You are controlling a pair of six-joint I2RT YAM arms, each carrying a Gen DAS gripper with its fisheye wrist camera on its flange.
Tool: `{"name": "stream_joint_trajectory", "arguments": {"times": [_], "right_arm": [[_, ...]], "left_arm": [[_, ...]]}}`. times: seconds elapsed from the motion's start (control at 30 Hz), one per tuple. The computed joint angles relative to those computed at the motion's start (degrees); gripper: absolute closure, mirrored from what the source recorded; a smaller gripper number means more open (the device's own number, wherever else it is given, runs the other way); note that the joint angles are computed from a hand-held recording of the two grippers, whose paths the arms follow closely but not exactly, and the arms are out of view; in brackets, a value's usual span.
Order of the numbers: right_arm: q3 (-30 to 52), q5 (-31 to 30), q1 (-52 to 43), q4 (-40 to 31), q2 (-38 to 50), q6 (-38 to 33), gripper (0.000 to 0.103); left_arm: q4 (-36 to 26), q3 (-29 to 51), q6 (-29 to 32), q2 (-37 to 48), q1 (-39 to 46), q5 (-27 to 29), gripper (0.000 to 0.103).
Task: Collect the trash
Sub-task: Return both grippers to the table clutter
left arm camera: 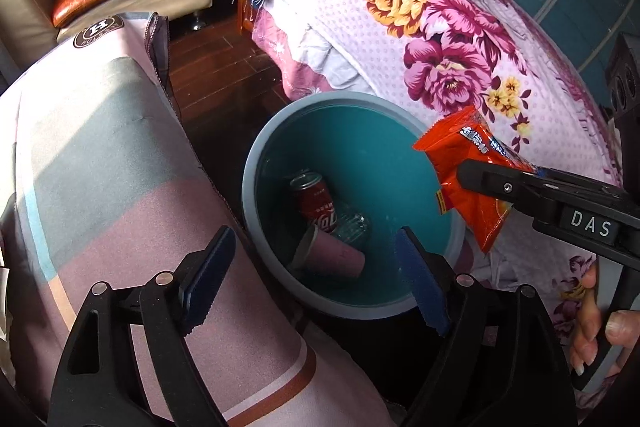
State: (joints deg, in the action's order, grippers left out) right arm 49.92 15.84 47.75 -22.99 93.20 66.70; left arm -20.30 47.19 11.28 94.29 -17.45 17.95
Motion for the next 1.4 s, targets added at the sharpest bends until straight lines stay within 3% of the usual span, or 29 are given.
{"name": "stream_joint_trajectory", "arguments": {"times": [0.2,0.3,0.5,0.77,1.1,1.4], "right_arm": [[2.53,-0.83,0.68,-1.01,2.63,-0.03,0.06],[4.49,-0.69,1.6,-2.03,4.02,-0.03,0.047],[9.54,0.19,3.76,-5.31,6.44,0.29,0.036],[18.51,1.71,7.88,-10.98,10.73,0.59,0.033],[35.09,2.24,12.92,-18.54,20.24,-0.96,0.032],[58.95,2.09,15.73,-29.66,33.9,-5.71,0.032]], "left_arm": [[-1.69,-1.81,1.86,-2.47,4.26,1.96,0.018],[-2.83,-2.76,3.4,-3.92,6.97,3.22,0.017],[-5.65,-4.1,7.23,-6.88,13.19,4.99,0.017],[-11.68,-4.54,15.13,-11.11,24.84,8.87,0.017],[-20.46,-1.97,28.3,-12.87,42.09,12.94,0.017],[-28.75,6.67,40.7,-6.95,58.72,16.72,0.017]]}}
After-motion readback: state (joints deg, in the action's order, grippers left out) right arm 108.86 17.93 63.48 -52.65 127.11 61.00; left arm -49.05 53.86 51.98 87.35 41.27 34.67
